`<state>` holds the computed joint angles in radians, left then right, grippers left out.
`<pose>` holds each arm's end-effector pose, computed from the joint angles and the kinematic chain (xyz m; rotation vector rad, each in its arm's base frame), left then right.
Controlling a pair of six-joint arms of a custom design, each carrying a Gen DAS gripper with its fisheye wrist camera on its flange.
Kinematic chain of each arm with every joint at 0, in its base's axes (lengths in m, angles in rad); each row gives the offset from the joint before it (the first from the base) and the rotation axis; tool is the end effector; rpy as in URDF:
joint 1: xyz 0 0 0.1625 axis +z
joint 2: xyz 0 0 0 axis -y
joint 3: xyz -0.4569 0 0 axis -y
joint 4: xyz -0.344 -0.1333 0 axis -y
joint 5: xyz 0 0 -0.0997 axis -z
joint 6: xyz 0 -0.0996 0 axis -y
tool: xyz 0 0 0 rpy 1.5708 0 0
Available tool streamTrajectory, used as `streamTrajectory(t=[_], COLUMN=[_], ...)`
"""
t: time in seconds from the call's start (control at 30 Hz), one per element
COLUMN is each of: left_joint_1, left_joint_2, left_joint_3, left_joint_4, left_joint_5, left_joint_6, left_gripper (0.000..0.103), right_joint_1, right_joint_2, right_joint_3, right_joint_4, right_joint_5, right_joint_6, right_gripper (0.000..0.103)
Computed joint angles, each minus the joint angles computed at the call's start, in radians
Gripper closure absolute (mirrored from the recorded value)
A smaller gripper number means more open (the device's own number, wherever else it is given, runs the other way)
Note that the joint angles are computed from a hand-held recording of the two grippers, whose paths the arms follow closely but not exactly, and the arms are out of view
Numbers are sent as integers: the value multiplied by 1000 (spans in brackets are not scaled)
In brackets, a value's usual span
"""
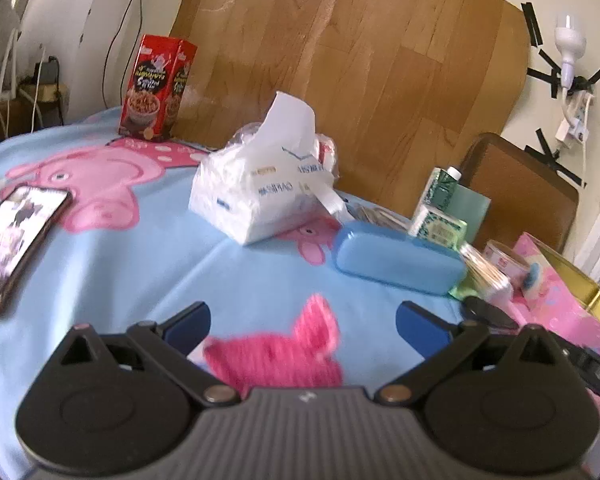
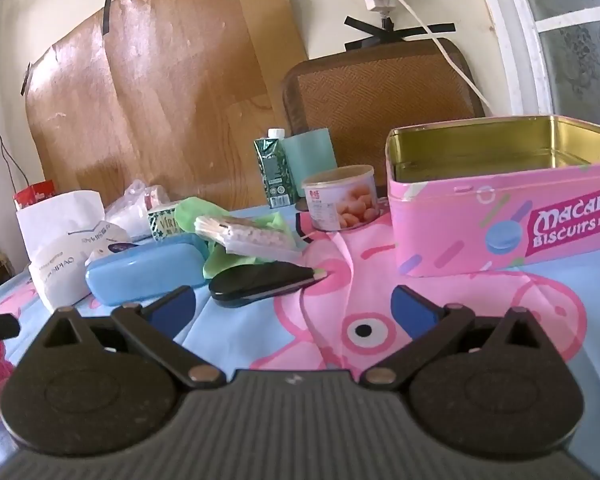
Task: Organize soft objects
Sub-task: 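Move the right tool toward the pink fuzzy sock on the table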
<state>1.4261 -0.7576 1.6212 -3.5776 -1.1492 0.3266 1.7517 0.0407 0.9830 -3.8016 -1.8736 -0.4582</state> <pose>0.0743 -0.6975 0.2680 0.2262 2.2808 -1.4104 0.2386 -0.7288 -0.0905 0.4874 -2.2345 1.5050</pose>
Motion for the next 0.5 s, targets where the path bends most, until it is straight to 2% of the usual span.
streamTrajectory(t=[0.1,0.2,0.33,0.5], left_joint_1=[-8,0,7,2], left_joint_2=[-6,-27,-47,-43], left_joint_3=[49,96,112,124], left_joint_4=[-44,-72,12,-8], left_joint_5=[9,-39,-63,-83], left_joint_6=[37,20,5,41], left_gripper=[0,0,0,0], right_joint_1=[-1,-3,-5,-7], right_joint_2=[-2,-3,-7,-8], right_joint_3=[1,4,12,20], right_joint_4=[6,11,7,-8], right_joint_5=[1,6,17,29], right_joint_6=[5,6,7,4], right_gripper=[0,0,0,0])
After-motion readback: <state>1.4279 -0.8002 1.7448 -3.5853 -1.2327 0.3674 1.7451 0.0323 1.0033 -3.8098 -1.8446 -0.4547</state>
